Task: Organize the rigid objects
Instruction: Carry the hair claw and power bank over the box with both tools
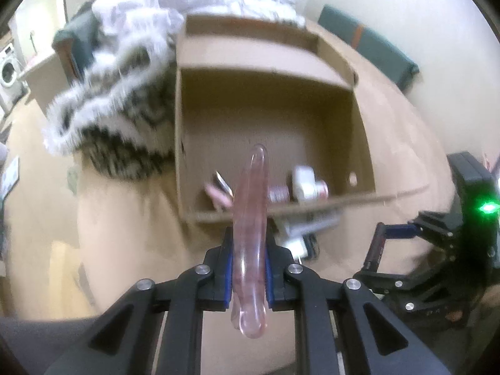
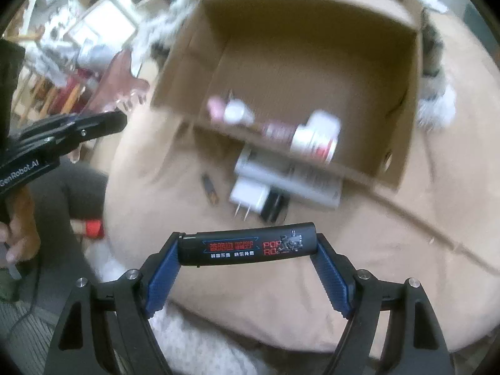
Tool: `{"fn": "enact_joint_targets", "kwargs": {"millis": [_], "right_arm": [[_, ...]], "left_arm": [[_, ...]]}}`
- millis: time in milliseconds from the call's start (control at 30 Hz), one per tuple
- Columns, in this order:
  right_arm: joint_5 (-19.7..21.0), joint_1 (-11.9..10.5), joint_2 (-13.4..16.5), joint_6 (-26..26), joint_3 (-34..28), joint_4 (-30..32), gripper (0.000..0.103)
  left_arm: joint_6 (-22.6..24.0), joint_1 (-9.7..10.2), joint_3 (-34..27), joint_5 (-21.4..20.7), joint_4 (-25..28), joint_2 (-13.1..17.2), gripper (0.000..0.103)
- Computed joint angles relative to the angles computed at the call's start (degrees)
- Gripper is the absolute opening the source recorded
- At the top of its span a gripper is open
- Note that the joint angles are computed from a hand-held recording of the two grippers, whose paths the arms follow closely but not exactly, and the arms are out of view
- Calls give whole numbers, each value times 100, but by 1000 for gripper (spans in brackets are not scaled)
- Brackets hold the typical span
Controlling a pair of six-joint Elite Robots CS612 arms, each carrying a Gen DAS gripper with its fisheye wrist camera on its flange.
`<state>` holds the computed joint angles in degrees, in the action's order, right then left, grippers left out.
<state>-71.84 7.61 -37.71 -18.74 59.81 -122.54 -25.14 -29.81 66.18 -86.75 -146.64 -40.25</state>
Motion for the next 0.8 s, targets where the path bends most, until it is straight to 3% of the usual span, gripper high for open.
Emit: {"fn": "enact_joint_targets", "kwargs": {"millis": [267, 500, 800], "right_arm": [[126, -17, 316, 1033, -417, -803, 86], [84, 11, 878, 1413, -1229, -819, 86], [-282, 38, 1220, 1743, -1606, -617, 86]], "left_arm": [[124, 69, -1050, 359, 504, 524, 14], [525, 77, -1885, 400, 1048, 1054, 14], [603, 55, -2361, 656, 1267, 1488, 14]]}}
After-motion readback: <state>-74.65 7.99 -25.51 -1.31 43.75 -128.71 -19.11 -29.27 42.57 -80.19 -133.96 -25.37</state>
